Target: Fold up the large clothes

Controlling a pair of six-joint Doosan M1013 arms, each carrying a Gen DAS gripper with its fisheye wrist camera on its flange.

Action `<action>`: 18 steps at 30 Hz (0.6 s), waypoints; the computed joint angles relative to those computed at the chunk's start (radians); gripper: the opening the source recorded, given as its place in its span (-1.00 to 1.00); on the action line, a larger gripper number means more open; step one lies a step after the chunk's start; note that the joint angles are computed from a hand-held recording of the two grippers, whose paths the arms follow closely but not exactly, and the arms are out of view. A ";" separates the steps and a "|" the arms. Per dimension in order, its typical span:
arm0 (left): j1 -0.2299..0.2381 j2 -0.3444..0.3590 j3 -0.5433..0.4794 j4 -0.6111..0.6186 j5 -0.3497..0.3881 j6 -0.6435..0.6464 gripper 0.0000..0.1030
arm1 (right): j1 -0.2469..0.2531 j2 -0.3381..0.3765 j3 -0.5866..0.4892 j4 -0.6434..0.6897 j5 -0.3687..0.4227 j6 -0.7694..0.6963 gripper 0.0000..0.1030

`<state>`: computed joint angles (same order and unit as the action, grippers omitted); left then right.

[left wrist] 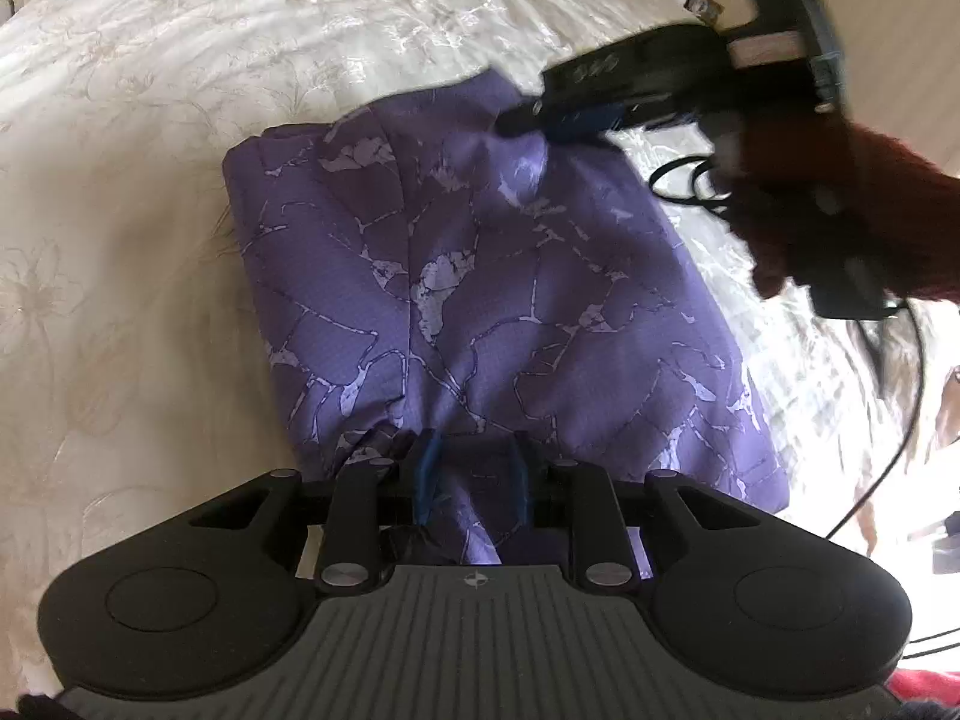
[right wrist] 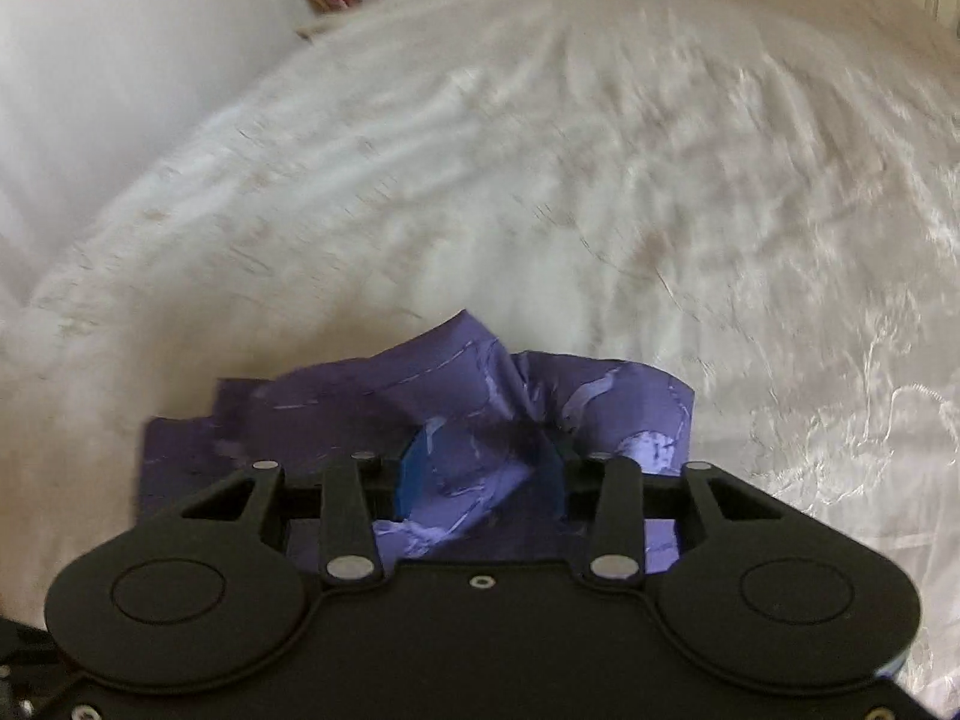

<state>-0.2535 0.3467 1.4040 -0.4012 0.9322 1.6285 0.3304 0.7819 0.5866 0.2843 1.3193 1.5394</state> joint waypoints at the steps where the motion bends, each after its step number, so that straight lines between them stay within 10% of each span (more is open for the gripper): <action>1: 0.000 -0.001 0.002 -0.002 -0.001 -0.002 -0.53 | 0.002 0.007 -0.007 -0.014 0.017 0.002 -0.10; 18: -0.003 0.029 -0.057 0.038 0.081 -0.102 -0.53 | 0.020 0.041 -0.048 -0.087 0.067 -0.056 -0.08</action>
<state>-0.2561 0.3760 1.3473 -0.3629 1.0131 1.5269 0.3501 0.8224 0.5388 0.1973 1.3865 1.4838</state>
